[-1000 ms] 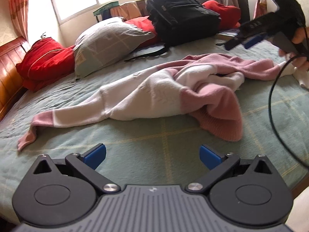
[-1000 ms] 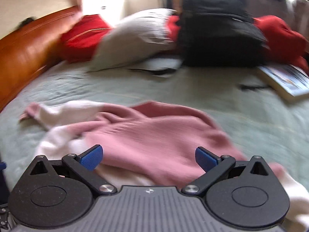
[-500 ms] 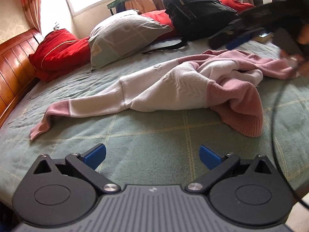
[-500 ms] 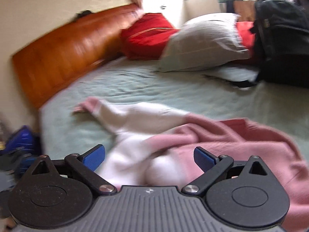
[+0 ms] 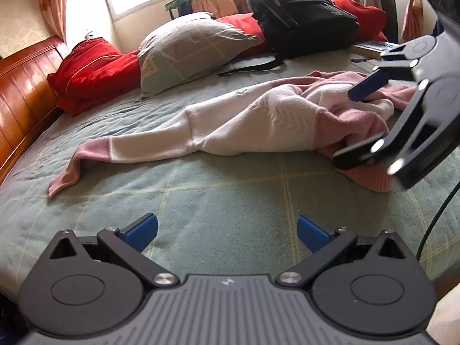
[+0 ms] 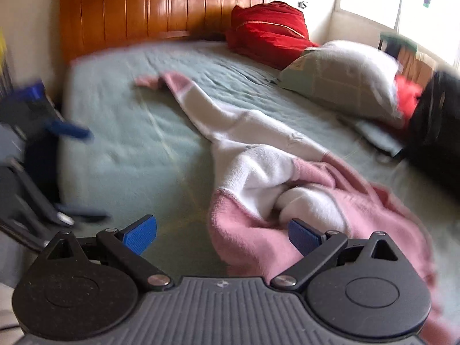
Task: Fold clothes
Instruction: 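Grasp the sweater hem with the right gripper and drag it to spread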
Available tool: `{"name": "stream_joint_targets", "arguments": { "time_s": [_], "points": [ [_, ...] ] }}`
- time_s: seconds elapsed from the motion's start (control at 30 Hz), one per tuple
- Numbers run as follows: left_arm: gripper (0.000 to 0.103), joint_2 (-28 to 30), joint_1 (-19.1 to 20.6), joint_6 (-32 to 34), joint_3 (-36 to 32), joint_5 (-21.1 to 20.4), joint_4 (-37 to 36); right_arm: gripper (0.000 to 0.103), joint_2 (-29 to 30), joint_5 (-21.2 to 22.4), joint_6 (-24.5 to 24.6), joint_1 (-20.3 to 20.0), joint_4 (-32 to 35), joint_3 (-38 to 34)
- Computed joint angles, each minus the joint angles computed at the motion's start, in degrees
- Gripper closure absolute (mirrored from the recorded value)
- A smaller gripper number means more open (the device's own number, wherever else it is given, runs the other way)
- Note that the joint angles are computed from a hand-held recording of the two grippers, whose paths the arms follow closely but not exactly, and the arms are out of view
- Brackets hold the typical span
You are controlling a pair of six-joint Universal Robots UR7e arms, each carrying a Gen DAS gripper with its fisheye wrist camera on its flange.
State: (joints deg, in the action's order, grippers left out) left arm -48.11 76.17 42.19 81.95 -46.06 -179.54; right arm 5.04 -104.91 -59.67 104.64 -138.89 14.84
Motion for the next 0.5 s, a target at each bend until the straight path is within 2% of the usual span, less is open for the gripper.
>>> {"name": "stream_joint_targets", "arguments": {
  "time_s": [0.07, 0.17, 0.27, 0.4, 0.5],
  "points": [
    [0.001, -0.6, 0.3, -0.2, 0.6, -0.3, -0.6, 0.009, -0.3, -1.5, -2.3, 0.7, -2.8, 2.4],
    [0.001, -1.2, 0.7, -0.3, 0.9, 0.3, -1.3, 0.009, -5.4, 2.4, -1.4, 1.0, -2.5, 11.1],
    [0.001, -1.0, 1.2, 0.3, 0.2, 1.6, -1.8, 0.009, -7.5, 4.0, -0.8, 1.3, 0.0, 14.7],
    [0.001, -1.0, 1.5, 1.3, -0.2, 2.4, -2.4, 0.009, -7.2, 3.2, 1.5, 1.3, 5.7, 14.4],
    [0.001, -1.3, 1.7, 0.8, 0.0, 2.0, -1.9, 0.009, -4.0, -0.5, 3.8, 1.2, 8.1, 10.1]
  ]
}}
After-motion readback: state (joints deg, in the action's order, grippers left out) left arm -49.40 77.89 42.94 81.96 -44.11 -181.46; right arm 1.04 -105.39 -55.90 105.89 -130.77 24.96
